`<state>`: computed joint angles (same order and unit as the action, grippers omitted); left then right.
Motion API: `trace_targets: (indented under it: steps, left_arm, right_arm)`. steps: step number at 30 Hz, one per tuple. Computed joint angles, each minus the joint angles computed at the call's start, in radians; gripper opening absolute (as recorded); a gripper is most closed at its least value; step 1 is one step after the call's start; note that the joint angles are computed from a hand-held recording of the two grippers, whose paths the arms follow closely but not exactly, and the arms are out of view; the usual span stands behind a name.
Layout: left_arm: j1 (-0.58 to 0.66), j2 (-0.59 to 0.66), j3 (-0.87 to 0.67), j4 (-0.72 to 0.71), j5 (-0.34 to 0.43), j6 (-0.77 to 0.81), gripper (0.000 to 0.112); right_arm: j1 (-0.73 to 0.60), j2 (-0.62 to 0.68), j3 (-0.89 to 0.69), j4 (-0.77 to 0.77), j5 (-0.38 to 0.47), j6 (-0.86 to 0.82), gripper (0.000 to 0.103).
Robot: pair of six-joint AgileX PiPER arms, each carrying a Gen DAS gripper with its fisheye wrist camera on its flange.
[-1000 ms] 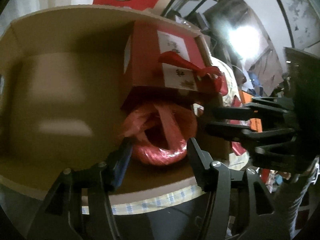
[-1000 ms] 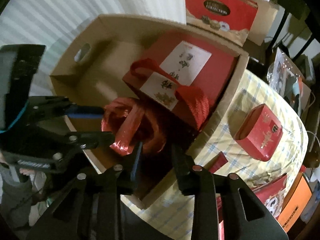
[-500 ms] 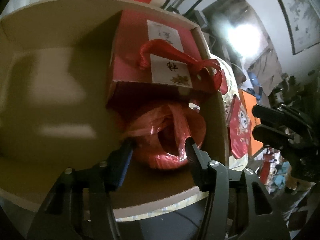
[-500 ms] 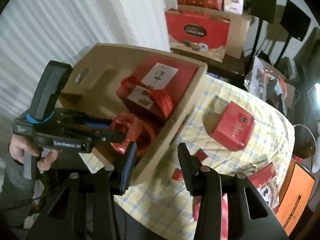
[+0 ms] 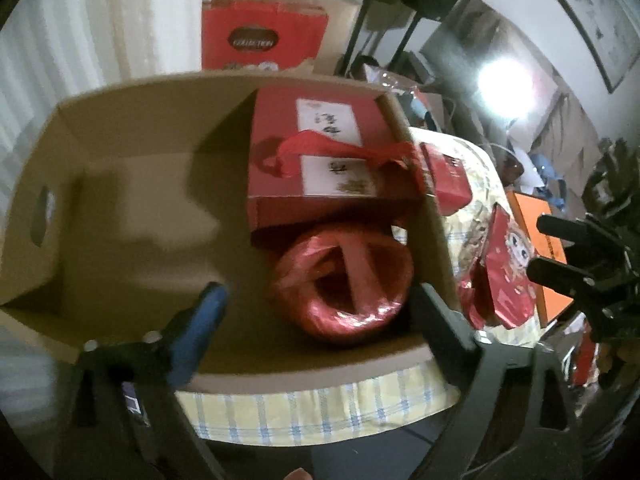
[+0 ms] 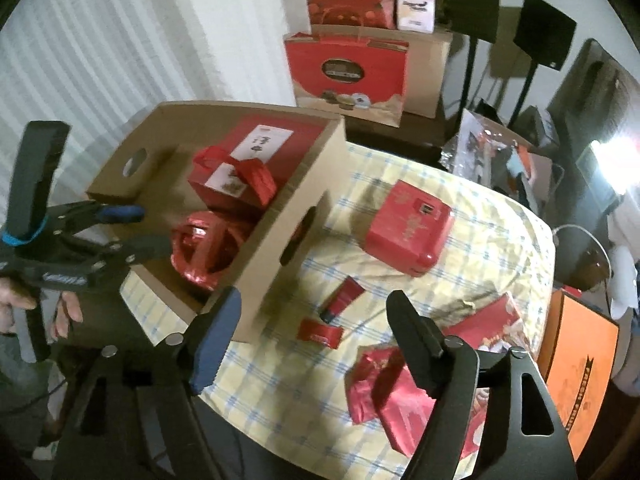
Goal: Organize objects
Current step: 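Open both grippers and move them toward the red square tin, then close both grippers on the sides of the red square tin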
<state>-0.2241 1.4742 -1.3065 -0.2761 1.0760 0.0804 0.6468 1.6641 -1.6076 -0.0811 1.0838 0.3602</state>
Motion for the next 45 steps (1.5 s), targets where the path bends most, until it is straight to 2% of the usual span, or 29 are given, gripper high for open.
trace_targets:
  steps: [3,8,13,17,20,28,33,41,45]
  left_arm:
    - [-0.073,-0.033,-0.002,0.074,-0.024,-0.056,0.1]
    - [-0.147,-0.062,-0.01,0.123,-0.044,-0.103,0.101]
    - [-0.212,-0.045,-0.046,0.146,-0.038,-0.137,0.101]
    - [-0.278,-0.03,-0.061,0.185,-0.075,-0.212,0.101]
    - [-0.327,-0.002,-0.094,0.203,-0.09,-0.257,0.101]
    - [-0.432,0.146,-0.273,0.251,-0.08,-0.357,0.101]
    - [-0.453,0.275,-0.415,0.258,-0.041,-0.389,0.101]
    - [-0.462,0.431,-0.565,0.255,-0.019,-0.425,0.101]
    - [-0.459,0.521,-0.685,0.24,0.029,-0.431,0.101]
  right_arm:
    - [0.002,-0.038,0.05,-0.03,-0.02,0.034,0.083]
    - [-0.023,-0.094,0.126,-0.058,-0.046,0.079,0.086]
    - [-0.011,-0.154,0.201,-0.154,-0.071,0.167,0.089]
    - [-0.008,-0.206,0.265,-0.227,-0.089,0.231,0.097]
    - [-0.035,-0.24,0.301,-0.245,-0.099,0.243,0.098]
    - [-0.126,-0.309,0.392,-0.26,-0.144,0.243,0.1]
    - [-0.18,-0.33,0.458,-0.259,-0.197,0.242,0.1]
    - [-0.269,-0.292,0.48,-0.171,-0.299,0.147,0.1]
    - [-0.273,-0.251,0.486,-0.167,-0.371,0.141,0.1]
